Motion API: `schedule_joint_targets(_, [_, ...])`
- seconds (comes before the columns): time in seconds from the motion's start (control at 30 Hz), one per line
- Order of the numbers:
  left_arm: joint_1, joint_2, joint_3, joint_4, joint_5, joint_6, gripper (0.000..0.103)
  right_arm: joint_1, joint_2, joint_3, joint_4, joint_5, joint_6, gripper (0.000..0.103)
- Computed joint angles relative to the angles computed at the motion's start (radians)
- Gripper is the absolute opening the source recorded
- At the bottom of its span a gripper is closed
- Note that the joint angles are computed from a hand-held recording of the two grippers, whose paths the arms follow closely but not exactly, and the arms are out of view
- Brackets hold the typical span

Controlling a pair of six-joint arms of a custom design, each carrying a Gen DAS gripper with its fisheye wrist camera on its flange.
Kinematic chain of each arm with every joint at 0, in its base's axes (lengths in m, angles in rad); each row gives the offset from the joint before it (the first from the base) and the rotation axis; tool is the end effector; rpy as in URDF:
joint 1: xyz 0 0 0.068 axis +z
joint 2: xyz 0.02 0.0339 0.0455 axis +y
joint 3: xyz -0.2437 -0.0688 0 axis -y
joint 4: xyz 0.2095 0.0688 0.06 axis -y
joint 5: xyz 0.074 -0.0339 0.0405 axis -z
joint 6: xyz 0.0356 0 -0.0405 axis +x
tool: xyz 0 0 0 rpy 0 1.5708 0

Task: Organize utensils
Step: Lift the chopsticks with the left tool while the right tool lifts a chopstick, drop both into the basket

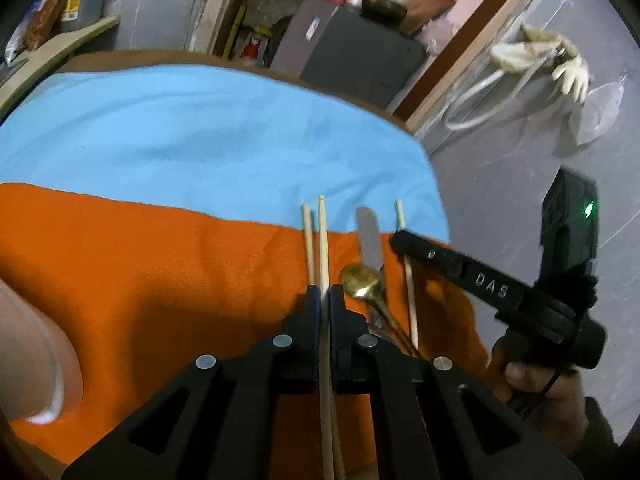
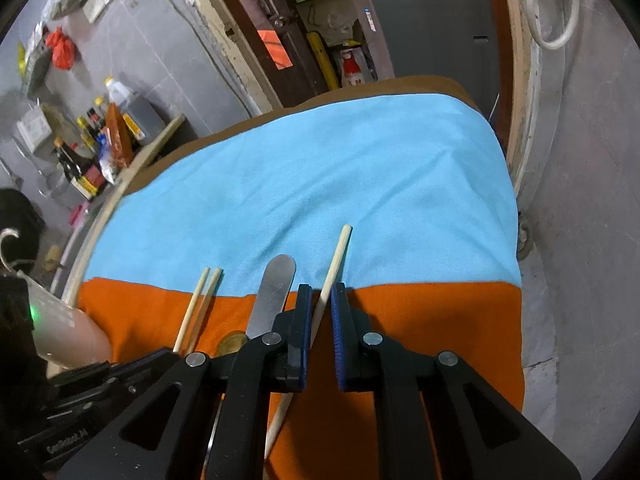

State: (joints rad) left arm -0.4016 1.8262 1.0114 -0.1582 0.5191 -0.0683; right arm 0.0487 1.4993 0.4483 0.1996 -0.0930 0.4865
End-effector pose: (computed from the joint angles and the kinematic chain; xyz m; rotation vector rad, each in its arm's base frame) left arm 0.2950 -0.1445 0.1513 0.6300 2.4849 -0.8431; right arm 0.2304 0.0145 0.1222 0.4899 2.3992 0.3533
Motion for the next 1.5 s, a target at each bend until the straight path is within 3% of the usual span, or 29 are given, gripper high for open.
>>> schedule_joint_targets(0.17, [0.005, -0.148, -0.181, 0.200, 0.042, -0.004, 0.002, -0.012, -0.170, -0.165, 0.142, -0.022, 0.048, 0.005])
schedule_joint_targets(0.47, [0.000, -0.289, -0.313, 0.388, 0.075, -0.092, 0.002, 0.109, -0.427, -0.258, 0.124, 0.156, 0.050, 0.003])
schedule_joint_targets(0.63, [0.017, -0.381, -0.337, 0.405, 0.100, -0.106, 0.002, 0.248, -0.558, -0.253, 0.067, 0.328, 0.053, 0.003])
schedule_joint_targets(0.77, [0.044, -0.427, -0.344, 0.387, 0.130, -0.107, 0.002, 0.277, -0.547, -0.254, 0.076, 0.345, 0.070, 0.003])
schedule_joint_targets(0.87, [0.084, -0.482, -0.354, 0.367, 0.174, -0.119, 0.002, 0.319, -0.587, -0.247, 0.032, 0.376, 0.110, 0.003])
schedule_joint_targets(1.03, [0.190, -0.573, -0.324, 0.319, 0.279, -0.153, 0.002, 0.505, -0.751, -0.200, -0.047, 0.547, 0.132, 0.003])
schedule_joint_targets(1.2, [0.373, -0.604, -0.214, 0.253, 0.422, -0.175, 0.002, 0.672, -0.698, -0.106, 0.063, 0.704, 0.071, 0.003])
schedule_joint_targets(1.37, [0.593, -0.531, -0.068, 0.202, 0.545, -0.154, 0.002, 0.790, -0.480, 0.017, 0.315, 0.792, -0.053, 0.003])
schedule_joint_targets(1.5, [0.729, -0.439, 0.001, 0.256, 0.591, -0.158, 0.002, 0.846, -0.261, 0.127, 0.547, 0.827, -0.153, 0.003])
